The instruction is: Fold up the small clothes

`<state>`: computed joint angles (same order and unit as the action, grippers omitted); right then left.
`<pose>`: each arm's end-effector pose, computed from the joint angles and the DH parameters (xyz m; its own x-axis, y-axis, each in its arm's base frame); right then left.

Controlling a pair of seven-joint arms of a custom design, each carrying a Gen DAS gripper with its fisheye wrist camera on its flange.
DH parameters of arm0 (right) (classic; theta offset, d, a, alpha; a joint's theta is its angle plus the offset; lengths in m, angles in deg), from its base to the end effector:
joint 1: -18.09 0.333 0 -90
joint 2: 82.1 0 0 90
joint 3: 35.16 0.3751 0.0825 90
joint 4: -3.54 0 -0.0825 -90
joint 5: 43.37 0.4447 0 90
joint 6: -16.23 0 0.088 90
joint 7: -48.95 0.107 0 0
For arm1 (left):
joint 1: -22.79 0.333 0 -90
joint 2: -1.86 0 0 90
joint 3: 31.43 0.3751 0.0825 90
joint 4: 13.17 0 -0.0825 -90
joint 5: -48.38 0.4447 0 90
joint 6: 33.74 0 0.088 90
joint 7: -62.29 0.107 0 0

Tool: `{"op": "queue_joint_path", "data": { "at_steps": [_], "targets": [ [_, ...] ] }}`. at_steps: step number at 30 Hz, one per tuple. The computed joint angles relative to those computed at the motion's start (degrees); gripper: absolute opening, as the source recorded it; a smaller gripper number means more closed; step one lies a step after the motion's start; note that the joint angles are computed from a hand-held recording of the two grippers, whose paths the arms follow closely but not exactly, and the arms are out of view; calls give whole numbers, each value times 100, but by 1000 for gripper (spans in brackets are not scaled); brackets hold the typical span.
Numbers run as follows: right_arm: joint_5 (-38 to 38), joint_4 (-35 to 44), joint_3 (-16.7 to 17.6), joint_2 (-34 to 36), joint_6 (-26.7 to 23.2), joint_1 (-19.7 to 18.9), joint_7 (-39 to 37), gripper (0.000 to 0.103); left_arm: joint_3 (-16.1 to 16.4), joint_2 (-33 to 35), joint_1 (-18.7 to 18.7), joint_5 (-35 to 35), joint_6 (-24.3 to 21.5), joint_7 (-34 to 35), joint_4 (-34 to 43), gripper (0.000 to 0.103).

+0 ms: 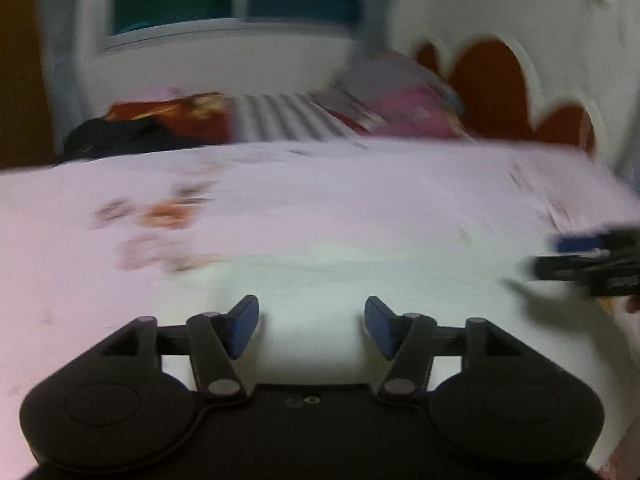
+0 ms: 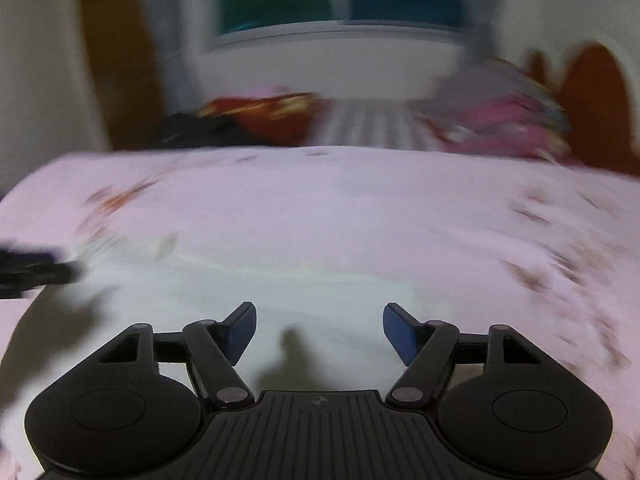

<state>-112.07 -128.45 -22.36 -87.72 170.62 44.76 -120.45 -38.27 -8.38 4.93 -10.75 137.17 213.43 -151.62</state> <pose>0.4178 0.3864 0.4449 -0.0069 -0.9918 -0.1273 -0.6585 0.1003 -0.7459 0.5070 -0.1689 0.4614 -0.5278 -0.8484 0.0416 -0.5924 0.3325 -0.7338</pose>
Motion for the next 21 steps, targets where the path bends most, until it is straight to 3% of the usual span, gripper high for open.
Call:
{"op": "queue_joint_path", "data": {
  "at_steps": [2,5,13,18,21],
  "targets": [
    [205,309,-6,403,162,59,-300,61,-211,81,-2,364,-54,-419,-12,59],
    [297,471,-86,687,273,196,-343,61,-393,271,60,1016,73,-1136,-20,61],
    [547,-143,-232,160,-216,134,-25,60,-155,299,63,1060,175,-1058,-88,62],
    [805,-330,-73,-158,-406,4,-160,61,-272,164,187,1542,248,-1527,-207,61],
    [602,-334,81,-284,-372,11,24,61,-22,-54,-177,1044,275,-1105,-335,62]
  ]
}}
